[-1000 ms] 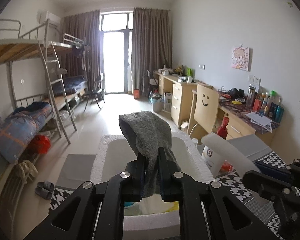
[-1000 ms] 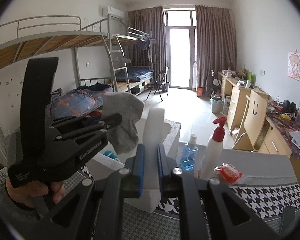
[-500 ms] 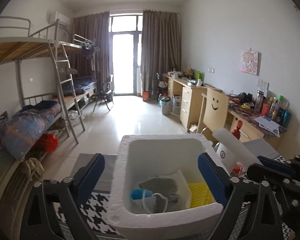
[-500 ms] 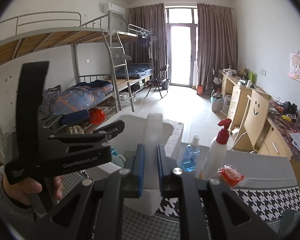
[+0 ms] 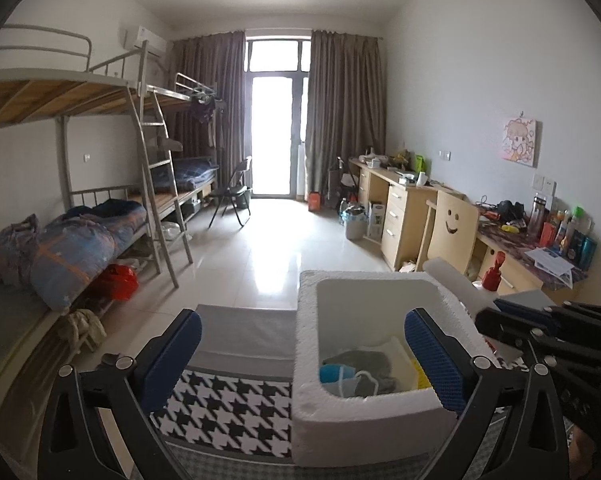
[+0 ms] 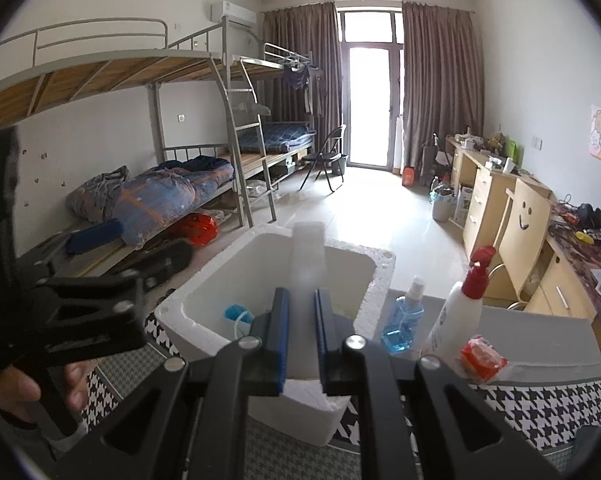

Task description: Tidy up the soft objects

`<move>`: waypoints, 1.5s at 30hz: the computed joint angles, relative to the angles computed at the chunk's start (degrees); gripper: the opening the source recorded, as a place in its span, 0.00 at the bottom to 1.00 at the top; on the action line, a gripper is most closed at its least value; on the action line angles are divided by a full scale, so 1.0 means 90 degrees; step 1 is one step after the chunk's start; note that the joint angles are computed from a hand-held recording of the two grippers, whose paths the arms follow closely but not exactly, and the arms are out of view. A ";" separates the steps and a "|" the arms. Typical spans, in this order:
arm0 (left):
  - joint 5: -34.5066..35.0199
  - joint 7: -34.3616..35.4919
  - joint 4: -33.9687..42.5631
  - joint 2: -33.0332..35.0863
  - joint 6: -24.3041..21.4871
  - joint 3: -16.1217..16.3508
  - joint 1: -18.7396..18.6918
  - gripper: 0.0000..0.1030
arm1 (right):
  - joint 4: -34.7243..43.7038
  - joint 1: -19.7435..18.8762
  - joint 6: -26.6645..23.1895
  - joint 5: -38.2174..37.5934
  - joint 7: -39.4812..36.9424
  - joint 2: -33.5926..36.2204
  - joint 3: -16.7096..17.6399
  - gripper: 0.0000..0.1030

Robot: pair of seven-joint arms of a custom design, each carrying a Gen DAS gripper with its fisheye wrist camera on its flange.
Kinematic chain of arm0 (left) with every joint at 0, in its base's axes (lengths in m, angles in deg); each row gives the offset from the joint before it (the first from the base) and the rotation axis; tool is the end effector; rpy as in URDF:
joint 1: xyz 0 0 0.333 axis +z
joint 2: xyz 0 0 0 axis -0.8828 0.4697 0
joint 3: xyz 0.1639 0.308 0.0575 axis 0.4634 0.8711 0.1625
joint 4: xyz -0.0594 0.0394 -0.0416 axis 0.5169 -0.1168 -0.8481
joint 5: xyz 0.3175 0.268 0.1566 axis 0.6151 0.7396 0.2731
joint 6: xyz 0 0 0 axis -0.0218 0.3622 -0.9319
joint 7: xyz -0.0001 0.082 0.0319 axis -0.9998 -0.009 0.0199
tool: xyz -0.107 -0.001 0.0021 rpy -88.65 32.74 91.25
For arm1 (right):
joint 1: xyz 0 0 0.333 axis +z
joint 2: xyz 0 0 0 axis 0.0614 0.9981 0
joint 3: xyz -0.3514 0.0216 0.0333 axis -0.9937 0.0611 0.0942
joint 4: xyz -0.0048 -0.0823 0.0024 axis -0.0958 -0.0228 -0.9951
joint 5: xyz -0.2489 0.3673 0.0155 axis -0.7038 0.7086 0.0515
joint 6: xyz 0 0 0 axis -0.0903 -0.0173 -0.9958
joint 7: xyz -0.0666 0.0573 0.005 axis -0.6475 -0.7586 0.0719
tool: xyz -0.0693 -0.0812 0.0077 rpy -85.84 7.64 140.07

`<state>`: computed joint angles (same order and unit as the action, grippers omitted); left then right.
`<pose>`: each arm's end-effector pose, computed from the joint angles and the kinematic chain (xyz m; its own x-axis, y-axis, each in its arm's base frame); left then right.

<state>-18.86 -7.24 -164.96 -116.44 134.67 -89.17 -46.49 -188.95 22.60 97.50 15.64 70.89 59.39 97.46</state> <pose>0.4076 -0.1752 0.5412 -0.0702 -0.9968 0.0377 -0.3997 -0.0065 -0.9166 0.4249 0.2081 0.5470 0.3936 -0.9187 -0.0325 -0.4618 -0.1671 -0.8711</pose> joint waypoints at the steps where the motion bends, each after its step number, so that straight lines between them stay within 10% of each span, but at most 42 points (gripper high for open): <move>1: 0.0000 0.0000 -0.0041 -0.0044 -0.0016 0.0002 0.0005 0.99 | 0.0035 0.0006 -0.0014 -0.0002 0.0004 0.0036 0.0001 0.15; 25: -0.0134 -0.0110 -0.0746 -0.0609 0.0022 0.0371 -0.0328 0.99 | 0.0650 0.0249 -0.0274 0.0135 0.0058 0.0827 -0.0213 0.19; 33: -0.0190 -0.0127 -0.0781 -0.0666 -0.0061 0.0341 -0.0320 0.99 | 0.0572 0.0618 -0.0326 0.0428 -0.0253 0.0731 -0.0545 0.56; 45: -0.0179 -0.0210 -0.1025 -0.1193 -0.0209 0.0539 -0.0794 0.99 | -0.0082 0.0261 -0.0102 0.0384 0.0027 -0.0161 -0.0213 0.75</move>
<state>-20.47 -9.13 -174.18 -127.17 132.80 -84.32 -53.64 -189.69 24.95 96.59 19.10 71.14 57.95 95.55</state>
